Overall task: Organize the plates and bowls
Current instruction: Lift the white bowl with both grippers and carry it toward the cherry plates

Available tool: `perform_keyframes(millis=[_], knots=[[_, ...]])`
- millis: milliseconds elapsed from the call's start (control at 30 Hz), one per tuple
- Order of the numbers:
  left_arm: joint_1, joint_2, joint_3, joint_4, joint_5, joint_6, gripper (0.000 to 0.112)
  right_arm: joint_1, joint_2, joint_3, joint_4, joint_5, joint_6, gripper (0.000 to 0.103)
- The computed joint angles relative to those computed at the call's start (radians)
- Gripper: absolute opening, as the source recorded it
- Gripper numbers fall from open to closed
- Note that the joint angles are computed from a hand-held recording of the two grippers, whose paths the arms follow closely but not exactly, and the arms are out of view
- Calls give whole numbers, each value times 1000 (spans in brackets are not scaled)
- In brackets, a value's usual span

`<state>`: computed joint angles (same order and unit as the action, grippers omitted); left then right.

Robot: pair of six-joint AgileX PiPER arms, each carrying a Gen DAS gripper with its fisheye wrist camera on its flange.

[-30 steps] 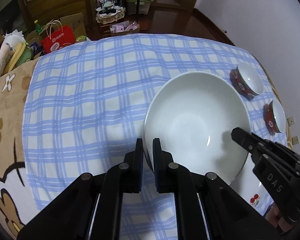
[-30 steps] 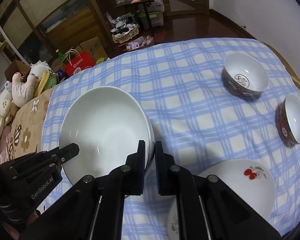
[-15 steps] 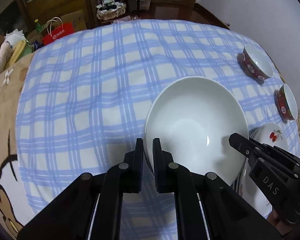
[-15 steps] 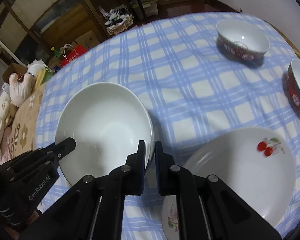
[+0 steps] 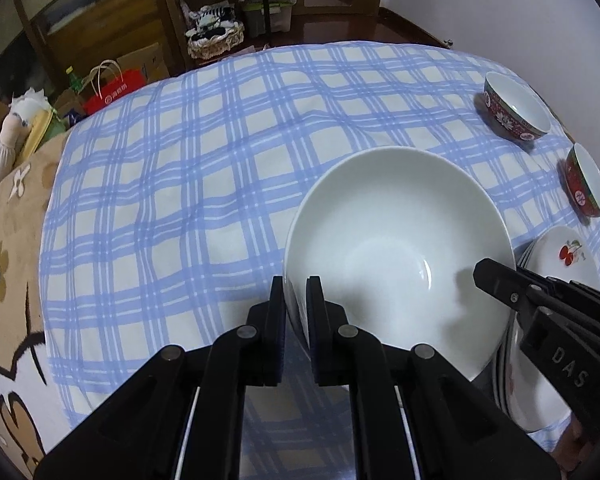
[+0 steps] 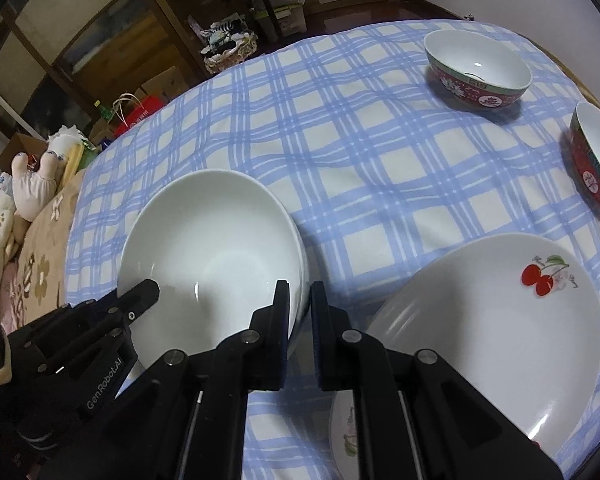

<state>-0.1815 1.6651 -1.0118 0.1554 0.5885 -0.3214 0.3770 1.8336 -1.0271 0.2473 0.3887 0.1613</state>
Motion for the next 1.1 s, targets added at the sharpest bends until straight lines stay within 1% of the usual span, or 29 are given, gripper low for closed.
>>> perform_keyframes(millis=[100, 233, 367, 400, 533, 600, 767, 933, 1100], knots=[[1, 18, -22, -3, 13, 3, 10, -12, -1, 4, 47, 0, -44, 11], [30, 30, -41, -82, 22, 81, 10, -18, 10, -8, 45, 12, -80, 11], [29, 32, -37, -85, 12, 92, 10, -59, 24, -11, 200, 26, -237, 12], [28, 31, -35, -83, 10, 91, 11, -62, 26, -14, 212, 29, -251, 12], [24, 29, -25, -76, -1, 91, 11, -48, 40, -30, 167, 30, -217, 12], [31, 28, -24, -95, -2, 112, 11, -42, 48, -39, 145, 36, -197, 12], [51, 40, -35, -144, 8, 147, 11, -42, 50, -49, 140, 42, -187, 13], [54, 45, -40, -150, 14, 154, 11, -26, 47, -55, 80, 42, -132, 13], [60, 49, -41, -165, 15, 162, 11, -27, 50, -59, 92, 46, -139, 13]])
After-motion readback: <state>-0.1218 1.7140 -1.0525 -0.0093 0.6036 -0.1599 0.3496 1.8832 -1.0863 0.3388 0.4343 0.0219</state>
